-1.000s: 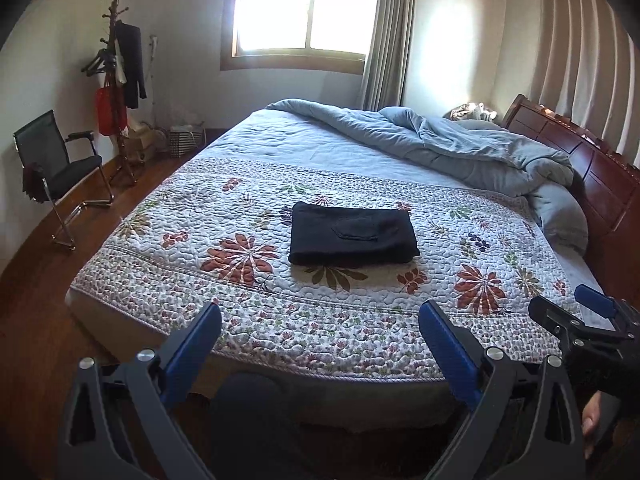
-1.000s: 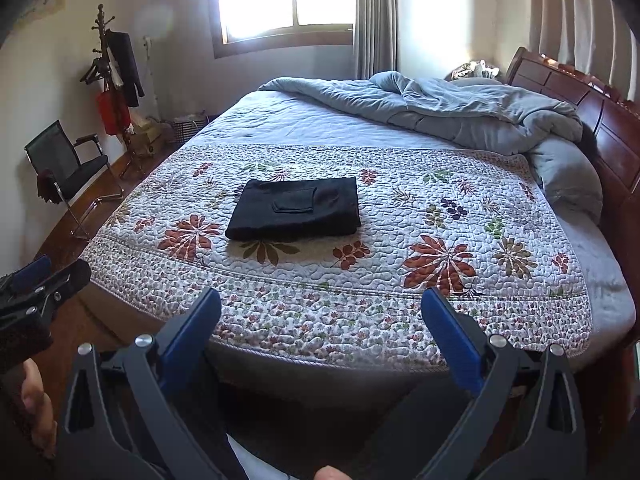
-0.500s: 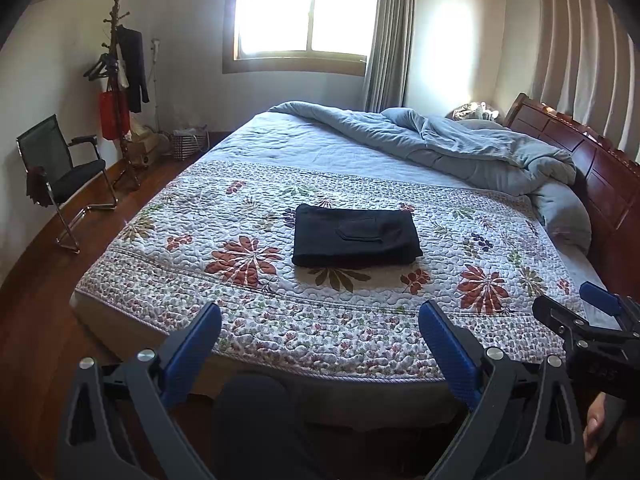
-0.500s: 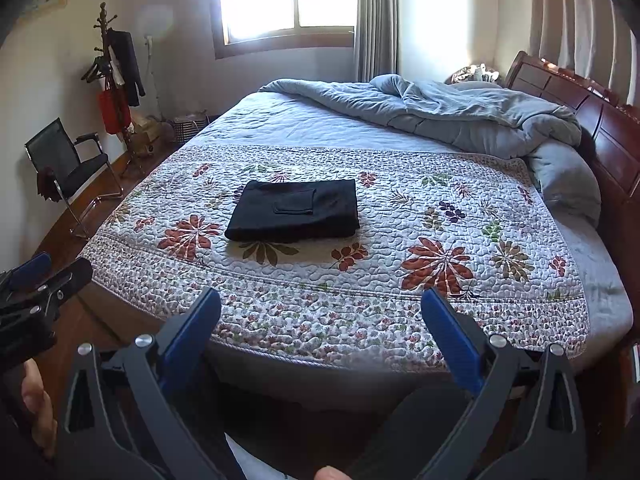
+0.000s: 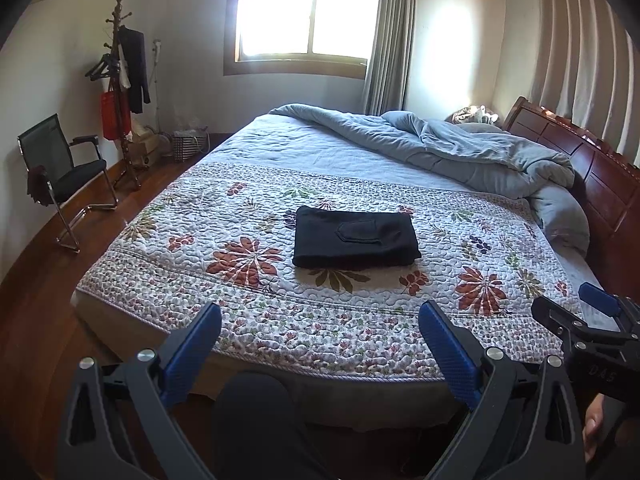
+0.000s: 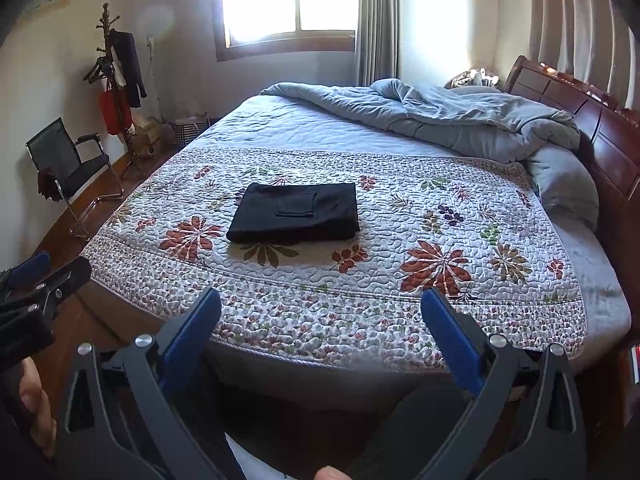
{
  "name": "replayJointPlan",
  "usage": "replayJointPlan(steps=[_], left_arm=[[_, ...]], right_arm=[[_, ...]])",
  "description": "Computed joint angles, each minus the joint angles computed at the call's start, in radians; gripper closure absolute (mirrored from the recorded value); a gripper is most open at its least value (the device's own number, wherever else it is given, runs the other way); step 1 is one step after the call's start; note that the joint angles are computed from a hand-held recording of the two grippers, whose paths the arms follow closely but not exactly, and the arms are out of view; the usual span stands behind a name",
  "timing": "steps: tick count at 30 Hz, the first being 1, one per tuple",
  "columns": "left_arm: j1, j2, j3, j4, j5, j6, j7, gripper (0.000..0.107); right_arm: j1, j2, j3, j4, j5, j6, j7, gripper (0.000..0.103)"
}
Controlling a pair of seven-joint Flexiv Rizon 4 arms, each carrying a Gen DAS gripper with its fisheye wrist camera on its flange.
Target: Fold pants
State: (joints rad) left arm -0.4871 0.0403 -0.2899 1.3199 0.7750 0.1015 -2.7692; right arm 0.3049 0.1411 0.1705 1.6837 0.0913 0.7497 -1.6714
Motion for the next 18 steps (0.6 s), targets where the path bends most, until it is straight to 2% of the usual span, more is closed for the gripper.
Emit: replayJointPlan(steps=[18], left_arm=[[0.0,0.006,-0.006,0.002,0.0,-0.024,-0.012,0.008]], right_arm=[[0.004,0.009,0.001,0.008,-0.003,-0.002,0.006,0.003]])
